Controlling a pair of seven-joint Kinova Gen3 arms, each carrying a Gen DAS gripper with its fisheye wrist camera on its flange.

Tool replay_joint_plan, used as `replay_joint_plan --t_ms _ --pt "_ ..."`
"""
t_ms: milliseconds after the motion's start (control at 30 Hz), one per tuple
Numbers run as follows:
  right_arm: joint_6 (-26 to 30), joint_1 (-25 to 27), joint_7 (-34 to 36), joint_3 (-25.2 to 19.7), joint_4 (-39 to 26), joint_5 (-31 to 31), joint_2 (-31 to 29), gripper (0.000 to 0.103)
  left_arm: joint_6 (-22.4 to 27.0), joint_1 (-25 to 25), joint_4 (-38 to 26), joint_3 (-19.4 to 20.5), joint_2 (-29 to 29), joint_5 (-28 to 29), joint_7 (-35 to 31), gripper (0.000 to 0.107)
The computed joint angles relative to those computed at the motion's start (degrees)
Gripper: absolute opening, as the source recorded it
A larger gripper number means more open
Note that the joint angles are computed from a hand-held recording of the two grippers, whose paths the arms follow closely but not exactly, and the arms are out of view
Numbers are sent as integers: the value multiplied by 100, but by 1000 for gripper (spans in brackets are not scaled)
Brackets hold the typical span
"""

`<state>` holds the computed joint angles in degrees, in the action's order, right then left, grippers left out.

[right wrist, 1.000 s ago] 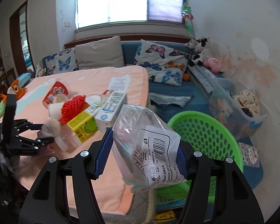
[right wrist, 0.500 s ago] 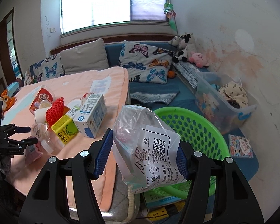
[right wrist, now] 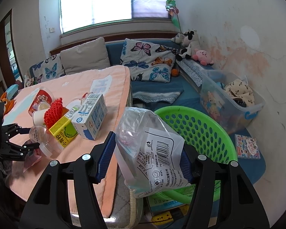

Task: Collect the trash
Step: 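Grasp the clear plastic cup with the left gripper and lift it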

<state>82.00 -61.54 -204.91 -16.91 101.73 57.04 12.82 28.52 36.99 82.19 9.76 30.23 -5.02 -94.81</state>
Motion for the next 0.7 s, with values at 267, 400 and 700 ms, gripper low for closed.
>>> replay_joint_plan --t_ms 267,400,700 --pt "-94 67 80 38 -28 -51 19 62 7 -40 -120 16 145 -8 -172 65" --pt "-72 62 65 39 -22 -76 23 62 -227 -13 24 -34 104 -14 -164 64" --pt "59 8 -15 19 -14 -82 8 62 -456 -120 258 -19 -100 133 7 62"
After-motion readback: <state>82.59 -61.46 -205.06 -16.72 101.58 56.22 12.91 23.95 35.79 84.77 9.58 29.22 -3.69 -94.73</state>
